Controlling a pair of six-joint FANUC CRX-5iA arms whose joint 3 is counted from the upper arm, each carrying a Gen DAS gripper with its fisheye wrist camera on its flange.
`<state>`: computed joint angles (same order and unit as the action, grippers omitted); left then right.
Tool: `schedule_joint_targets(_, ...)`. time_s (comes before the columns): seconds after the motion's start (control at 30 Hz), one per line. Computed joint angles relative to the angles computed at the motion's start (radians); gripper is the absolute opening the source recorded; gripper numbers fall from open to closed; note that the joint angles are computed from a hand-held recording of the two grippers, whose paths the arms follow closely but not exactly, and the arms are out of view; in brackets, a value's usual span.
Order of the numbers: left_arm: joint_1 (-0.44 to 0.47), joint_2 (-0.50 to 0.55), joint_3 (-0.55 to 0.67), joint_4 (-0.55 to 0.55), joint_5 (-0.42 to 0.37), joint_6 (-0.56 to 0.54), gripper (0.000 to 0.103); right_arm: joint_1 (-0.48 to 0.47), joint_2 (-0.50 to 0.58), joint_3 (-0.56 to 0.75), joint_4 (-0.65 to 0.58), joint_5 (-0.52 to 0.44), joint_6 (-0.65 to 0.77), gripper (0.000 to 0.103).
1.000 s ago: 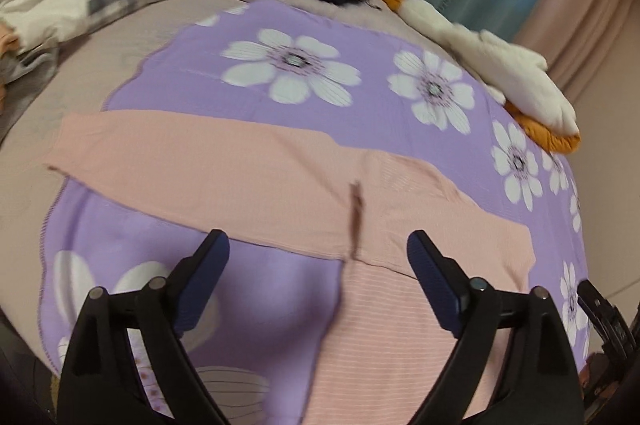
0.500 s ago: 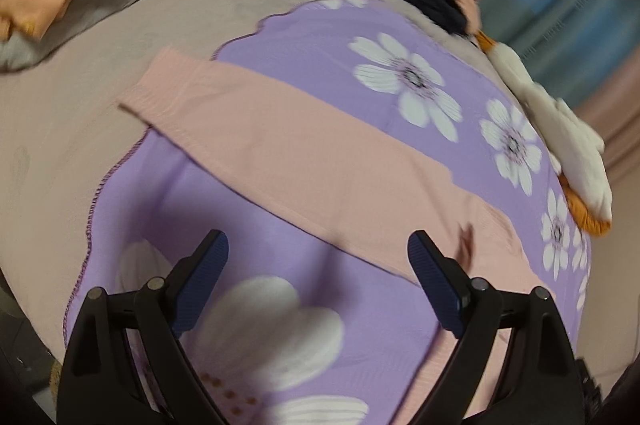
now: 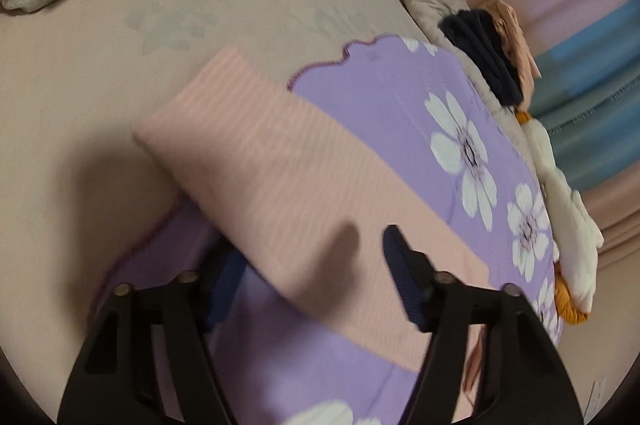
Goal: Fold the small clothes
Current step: 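Close the left gripper on the other sleeve's cuff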
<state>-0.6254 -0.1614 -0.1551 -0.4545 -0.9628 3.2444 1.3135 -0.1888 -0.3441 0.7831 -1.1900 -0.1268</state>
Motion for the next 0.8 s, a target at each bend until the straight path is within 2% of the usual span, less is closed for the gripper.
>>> schedule_joint_targets(0.07,0.009,0.003,0.001,-0.012,-0.004,0.018,0.036,-0.004,-0.003,-0.003,-0.004,0.004,-0.010,0.090)
schedule_joint_targets(0.1,0.018,0.000,-0.007,-0.014,0.008,0.028,0.030,-0.006,-0.005,-0.005,-0.007,0.006,-0.013,0.090)
schedule_joint_targets(0.17,0.044,-0.011,-0.033,0.004,0.053,0.039,0.004,-0.009,-0.007,-0.009,-0.009,0.008,-0.017,0.090)
schedule_joint_targets(0.23,0.058,-0.019,-0.045,0.017,0.086,0.048,0.004,-0.011,-0.009,-0.012,-0.014,0.003,-0.020,0.090)
schedule_joint_targets(0.4,-0.029,0.011,0.062,-0.120,0.016,0.084,0.002,-0.011,-0.027,-0.029,-0.005,-0.005,-0.051,0.090)
schedule_joint_targets(0.57,-0.099,0.063,0.197,-0.201,-0.039,0.003,0.002,-0.005,-0.045,-0.048,0.009,-0.015,-0.086,0.090)
schedule_joint_targets(0.8,-0.155,0.139,0.344,-0.219,0.024,-0.130,0.002,0.003,-0.072,-0.070,0.018,-0.024,-0.118,0.090)
